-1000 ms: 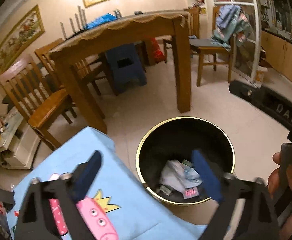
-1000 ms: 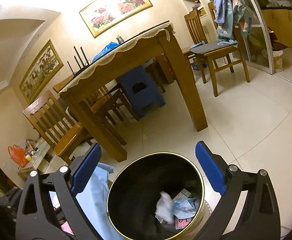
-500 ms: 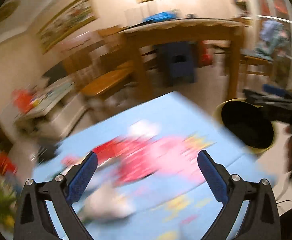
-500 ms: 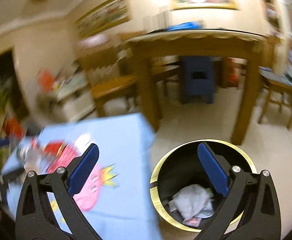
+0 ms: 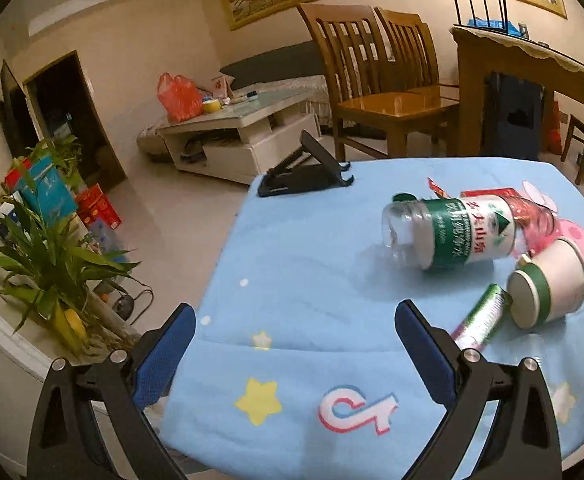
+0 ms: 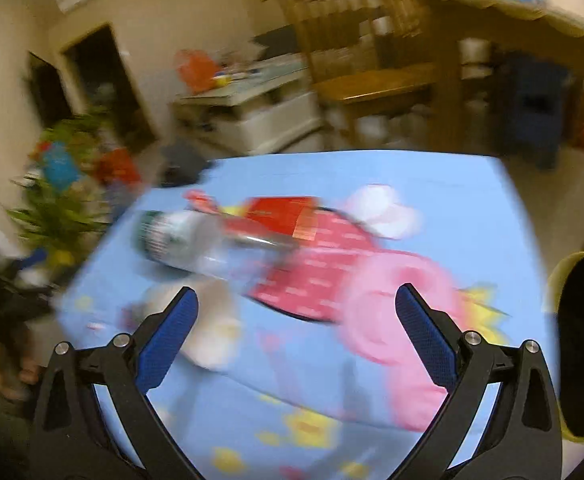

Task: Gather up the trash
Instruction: 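Grasp the green-label water bottle with the right gripper while the left grasps the clear plastic cup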

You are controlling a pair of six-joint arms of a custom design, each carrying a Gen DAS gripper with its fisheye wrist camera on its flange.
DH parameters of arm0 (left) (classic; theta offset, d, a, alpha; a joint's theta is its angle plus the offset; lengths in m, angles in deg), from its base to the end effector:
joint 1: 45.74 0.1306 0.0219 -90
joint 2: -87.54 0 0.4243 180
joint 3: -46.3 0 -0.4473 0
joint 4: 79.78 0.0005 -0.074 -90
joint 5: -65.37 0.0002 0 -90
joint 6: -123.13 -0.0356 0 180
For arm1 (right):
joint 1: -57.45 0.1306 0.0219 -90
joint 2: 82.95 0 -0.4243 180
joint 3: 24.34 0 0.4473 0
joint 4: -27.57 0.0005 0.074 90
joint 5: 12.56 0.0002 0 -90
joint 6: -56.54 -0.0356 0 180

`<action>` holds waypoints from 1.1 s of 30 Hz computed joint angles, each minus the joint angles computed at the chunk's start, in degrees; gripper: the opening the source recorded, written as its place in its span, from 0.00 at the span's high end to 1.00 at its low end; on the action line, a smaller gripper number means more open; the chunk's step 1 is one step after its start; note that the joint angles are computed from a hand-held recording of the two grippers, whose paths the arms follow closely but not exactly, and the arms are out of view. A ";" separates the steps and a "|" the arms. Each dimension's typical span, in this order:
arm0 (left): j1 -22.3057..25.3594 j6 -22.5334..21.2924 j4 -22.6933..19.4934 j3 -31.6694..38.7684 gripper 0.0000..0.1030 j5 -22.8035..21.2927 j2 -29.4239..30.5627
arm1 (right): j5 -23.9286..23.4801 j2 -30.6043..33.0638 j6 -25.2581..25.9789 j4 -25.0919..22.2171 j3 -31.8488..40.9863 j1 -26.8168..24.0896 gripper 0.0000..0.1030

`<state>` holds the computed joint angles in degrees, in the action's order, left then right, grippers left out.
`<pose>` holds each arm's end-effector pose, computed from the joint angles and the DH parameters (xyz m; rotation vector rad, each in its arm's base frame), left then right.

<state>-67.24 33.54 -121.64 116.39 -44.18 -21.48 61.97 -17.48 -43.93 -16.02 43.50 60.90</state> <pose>0.3854 -0.1395 0.4516 0.2468 2.2589 0.1949 0.3728 0.0315 0.4636 -0.0006 2.2966 0.4350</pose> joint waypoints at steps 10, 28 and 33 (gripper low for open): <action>3.02 3.95 0.11 -0.10 0.06 5.94 -0.61 | 5.23 19.98 27.90 -17.05 24.54 14.81 0.05; 4.99 4.67 -0.52 0.05 0.06 12.39 -0.60 | 27.71 32.92 44.88 -25.46 30.80 21.59 0.36; 5.08 4.63 -0.60 0.07 0.06 14.19 -0.54 | 21.96 27.34 42.56 -19.49 28.34 20.28 0.36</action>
<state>-62.17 38.16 -122.24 116.46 -29.99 -22.02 83.93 9.86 -1.36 -35.51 71.85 81.18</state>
